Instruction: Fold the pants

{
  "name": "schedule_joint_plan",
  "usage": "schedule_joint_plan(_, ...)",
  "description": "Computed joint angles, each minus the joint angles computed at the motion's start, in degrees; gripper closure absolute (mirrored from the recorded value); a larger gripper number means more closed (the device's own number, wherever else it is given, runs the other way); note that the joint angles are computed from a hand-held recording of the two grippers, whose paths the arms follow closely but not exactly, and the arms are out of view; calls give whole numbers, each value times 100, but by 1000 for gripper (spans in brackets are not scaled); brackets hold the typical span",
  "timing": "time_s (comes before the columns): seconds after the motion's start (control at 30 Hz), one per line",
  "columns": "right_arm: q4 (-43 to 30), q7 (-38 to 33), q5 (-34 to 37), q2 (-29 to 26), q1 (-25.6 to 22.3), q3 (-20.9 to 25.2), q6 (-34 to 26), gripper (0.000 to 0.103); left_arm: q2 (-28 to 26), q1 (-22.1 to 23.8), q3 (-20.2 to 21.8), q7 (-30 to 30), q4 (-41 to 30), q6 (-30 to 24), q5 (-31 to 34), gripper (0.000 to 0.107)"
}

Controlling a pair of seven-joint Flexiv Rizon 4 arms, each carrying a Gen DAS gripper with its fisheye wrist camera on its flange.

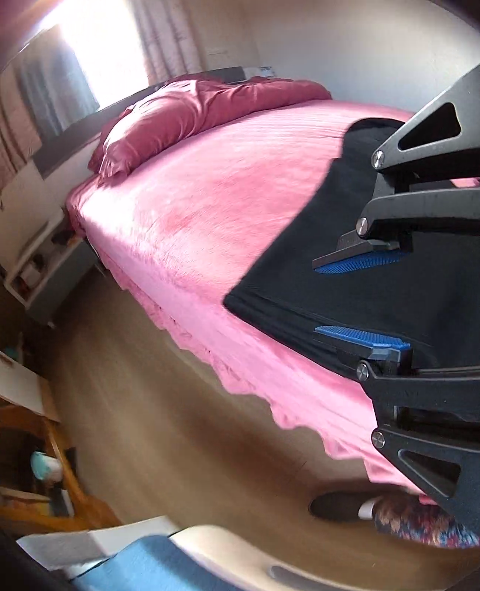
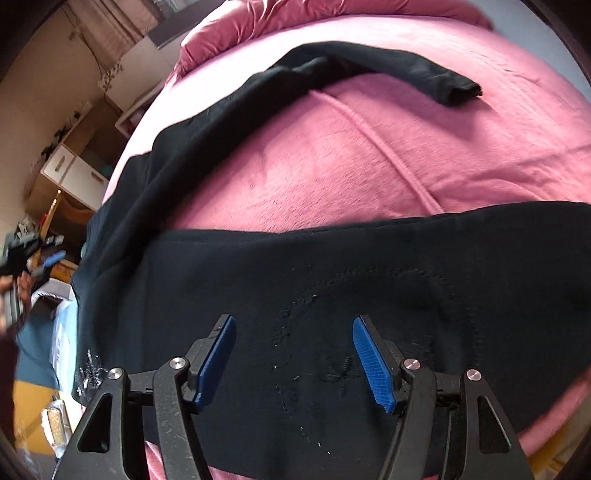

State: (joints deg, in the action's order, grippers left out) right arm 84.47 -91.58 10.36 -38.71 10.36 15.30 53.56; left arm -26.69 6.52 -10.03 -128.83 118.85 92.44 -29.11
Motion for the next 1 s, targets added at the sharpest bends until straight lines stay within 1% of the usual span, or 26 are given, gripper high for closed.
schedule_joint_plan(0.07, -59, 95, -71, -47, 55, -67, -103, 36, -229, 183, -114, -5, -193, 39, -82, 68)
schedule_joint_plan(0.1, -117, 182, -114, -86, 91, -115, -155, 36, -336, 285, -183, 31, -306, -6, -97, 58)
schedule_joint_plan(0.13, -214, 236, -121, -156, 95, -119, -235, 36, -461, 320, -174, 43, -454, -75, -109, 55)
schedule_joint_plan(0.17, -266, 275, -130, -190, 96, -124, -303, 36, -565, 286, -95, 51, -593, -146, -92, 55)
schedule_joint_plan(0.23, -256, 395, -224, -199, 163, -197, -325, 36, -726, 28, 325, 16, -935, -505, 17, 55)
schedule_joint_plan(0.3, -274, 441, -242, -204, 140, -192, -414, 36, -913, -49, 494, 53, -1249, -868, 82, 55)
schedule_joint_plan(0.33, -282, 475, -261, -218, 151, -205, -426, 36, -969, -130, 624, 8, -1366, -1039, 119, 57)
schedule_joint_plan(0.37, -289, 499, -282, -235, 164, -214, -434, 36, -1037, -136, 636, 27, -1459, -1103, 132, 57)
schedule_joint_plan(0.4, -298, 511, -310, -255, 179, -222, -433, 36, -1109, -212, 752, 19, -1606, -1280, 210, 57)
schedule_joint_plan(0.43, -311, 524, -357, -283, 209, -240, -426, 36, -1141, -367, 992, -62, -1751, -1533, 358, 74)
schedule_joint_plan(0.5, -356, 541, -433, -351, 253, -258, -404, 36, -1193, -582, 1275, -8, -1968, -1685, 744, 89)
schedule_joint_plan(0.53, -400, 540, -463, -400, 266, -259, -398, 36, -1191, -787, 1540, -93, -2094, -1860, 993, 94)
schedule_joint_plan(0.57, -405, 530, -476, -414, 264, -250, -391, 36, -1158, -943, 1732, -184, -2165, -1947, 1212, 96)
schedule_joint_plan(0.6, -422, 522, -481, -427, 257, -237, -394, 36, -1090, -1052, 1849, -249, -2162, -1871, 1404, 97)
schedule_joint_plan(0.67, -437, 531, -479, -425, 253, -221, -385, 36, -914, -1425, 2248, -474, -2133, -1606, 1919, 97)
schedule_joint_plan(0.7, -461, 534, -476, -430, 246, -216, -381, 36, -813, -1490, 2277, -484, -2072, -1395, 2084, 97)
schedule_joint_plan(0.77, -450, 536, -464, -388, 228, -208, -339, 36, -494, -1542, 2137, -366, -1770, -700, 2298, 98)
schedule_joint_plan(0.83, -574, 521, -409, -421, 188, -166, -325, 36, -134, -1570, 1877, -41, -1424, 66, 2461, 100)
schedule_joint_plan(0.87, -661, 488, -357, -447, 153, -125, -323, 36, 36, -1525, 1695, 146, -1251, 355, 2506, 101)
schedule_joint_plan(0.9, -779, 445, -293, -492, 121, -74, -317, 36, 188, -1423, 1422, 332, -1075, 693, 2572, 102)
schedule_joint_plan(0.93, -937, 400, -219, -557, 90, -15, -345, 36, 378, -1250, 1039, 510, -853, 1045, 2697, 102)
schedule_joint_plan(1.0, -1373, 279, -33, -749, 22, 134, -502, 37, 629, -732, 193, 735, -563, 1377, 2937, 103)
